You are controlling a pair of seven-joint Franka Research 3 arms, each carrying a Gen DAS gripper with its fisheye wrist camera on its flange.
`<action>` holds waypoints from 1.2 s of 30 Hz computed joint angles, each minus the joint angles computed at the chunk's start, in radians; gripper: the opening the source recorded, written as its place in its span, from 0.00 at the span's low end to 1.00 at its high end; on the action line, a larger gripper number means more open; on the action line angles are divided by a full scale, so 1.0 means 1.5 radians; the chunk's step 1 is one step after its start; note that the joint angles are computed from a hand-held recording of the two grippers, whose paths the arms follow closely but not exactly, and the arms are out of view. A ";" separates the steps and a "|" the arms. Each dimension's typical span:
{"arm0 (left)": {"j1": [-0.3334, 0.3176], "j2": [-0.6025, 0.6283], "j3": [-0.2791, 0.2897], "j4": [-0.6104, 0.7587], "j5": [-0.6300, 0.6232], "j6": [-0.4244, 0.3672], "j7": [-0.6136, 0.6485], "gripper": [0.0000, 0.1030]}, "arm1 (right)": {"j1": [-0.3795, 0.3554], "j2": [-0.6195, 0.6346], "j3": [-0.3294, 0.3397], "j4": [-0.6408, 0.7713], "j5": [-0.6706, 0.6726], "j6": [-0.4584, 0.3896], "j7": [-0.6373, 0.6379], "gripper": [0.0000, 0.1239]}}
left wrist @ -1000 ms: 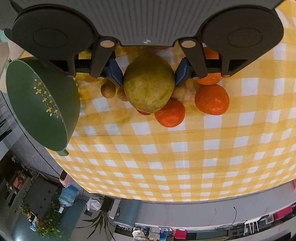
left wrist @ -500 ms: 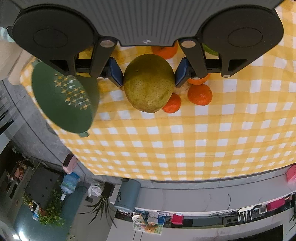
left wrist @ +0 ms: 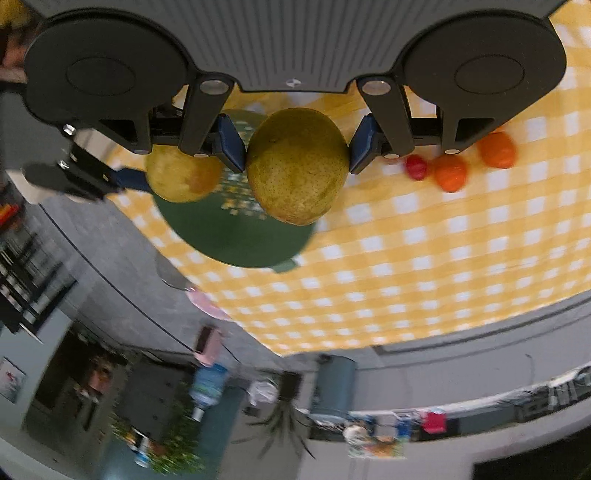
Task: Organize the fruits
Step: 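Carry both pears over the green colander and release them inside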
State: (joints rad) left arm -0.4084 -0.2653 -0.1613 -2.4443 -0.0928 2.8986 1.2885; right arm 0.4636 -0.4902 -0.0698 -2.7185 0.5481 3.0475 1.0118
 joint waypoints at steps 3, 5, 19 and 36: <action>-0.026 0.037 0.011 0.034 -0.036 -0.015 0.046 0.67 | -0.036 0.038 -0.016 0.046 -0.034 -0.075 -0.032 0.53; -0.033 0.060 0.011 0.057 -0.070 -0.028 0.081 0.67 | -0.060 0.072 -0.023 0.084 -0.038 -0.129 -0.051 0.53; 0.023 0.105 -0.039 0.100 -0.083 -0.061 0.081 0.67 | -0.166 0.230 0.056 0.230 -0.126 -0.305 -0.081 0.53; 0.044 0.154 -0.064 0.158 -0.001 -0.114 0.070 0.67 | -0.182 0.247 0.049 0.270 -0.124 -0.337 -0.118 0.65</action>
